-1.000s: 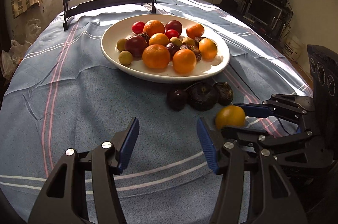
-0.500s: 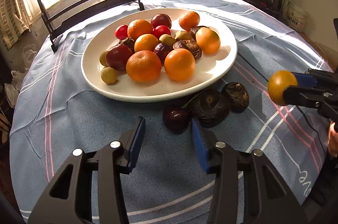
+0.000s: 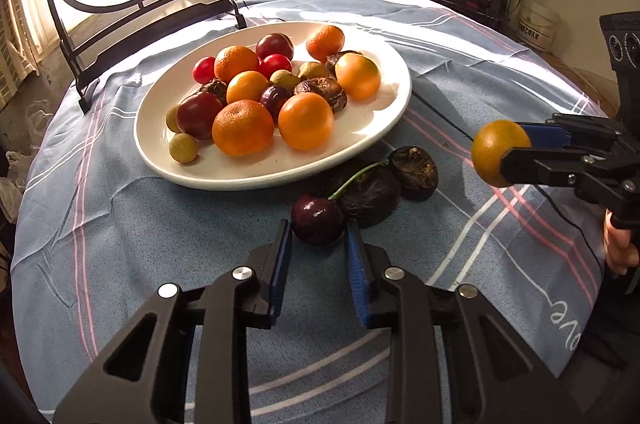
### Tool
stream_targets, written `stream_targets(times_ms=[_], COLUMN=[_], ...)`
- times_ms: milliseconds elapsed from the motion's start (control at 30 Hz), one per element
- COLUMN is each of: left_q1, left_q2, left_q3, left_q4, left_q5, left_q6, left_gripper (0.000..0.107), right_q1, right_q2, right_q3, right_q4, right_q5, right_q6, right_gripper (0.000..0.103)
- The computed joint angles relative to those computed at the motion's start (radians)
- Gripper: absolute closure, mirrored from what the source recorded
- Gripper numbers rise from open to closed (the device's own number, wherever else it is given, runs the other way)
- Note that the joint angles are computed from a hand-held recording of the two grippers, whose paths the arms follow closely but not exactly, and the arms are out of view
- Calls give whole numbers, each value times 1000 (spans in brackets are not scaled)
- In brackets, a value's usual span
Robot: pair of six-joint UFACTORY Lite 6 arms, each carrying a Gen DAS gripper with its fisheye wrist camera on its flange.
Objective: Organize fruits
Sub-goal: 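Grasp a dark cherry with the left tool while the right tool grasps a yellow orange, then place the cherry and yellow orange on the white plate, opening both tools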
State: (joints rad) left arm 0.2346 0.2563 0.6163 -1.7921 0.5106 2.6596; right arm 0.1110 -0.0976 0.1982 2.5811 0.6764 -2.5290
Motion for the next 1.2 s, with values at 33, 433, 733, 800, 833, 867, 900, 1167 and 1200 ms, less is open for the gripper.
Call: stream_targets(times_ms=[33, 433, 733, 800, 833, 867, 900, 1167, 1200], left_q1=[17, 285, 31, -21, -40, -54, -62, 54, 80], left_q2=[-19, -198, 114, 207, 243, 271, 294, 143, 114], left_q3=[-22, -65, 402, 505, 543, 572, 600, 405, 360], left_q4=[25, 377, 337, 335, 328, 332, 350, 332, 343], left_q5=[13, 274, 127, 64, 35, 14, 5, 123, 149], left_q6=[-9, -305, -680, -743, -761, -784, -816, -709, -684], left_gripper=[81, 81, 81, 80, 80, 78, 69, 54, 54], right_q1=[-1, -23, -4, 17, 26, 35, 43, 44, 48], right_q2=[-2, -93, 189, 314, 365, 397, 410, 168, 131], right_q3=[-2, 2, 531, 664, 719, 753, 765, 481, 431], right_q4=[-2, -91, -238, -214, -215, -175, -108, -74, -107], right_q5=[3, -44, -282, -335, -353, -364, -368, -285, -282], right_q6=[1, 87, 290, 281, 281, 240, 179, 99, 110], right_gripper=[63, 63, 63, 63, 61, 61, 58, 50, 50])
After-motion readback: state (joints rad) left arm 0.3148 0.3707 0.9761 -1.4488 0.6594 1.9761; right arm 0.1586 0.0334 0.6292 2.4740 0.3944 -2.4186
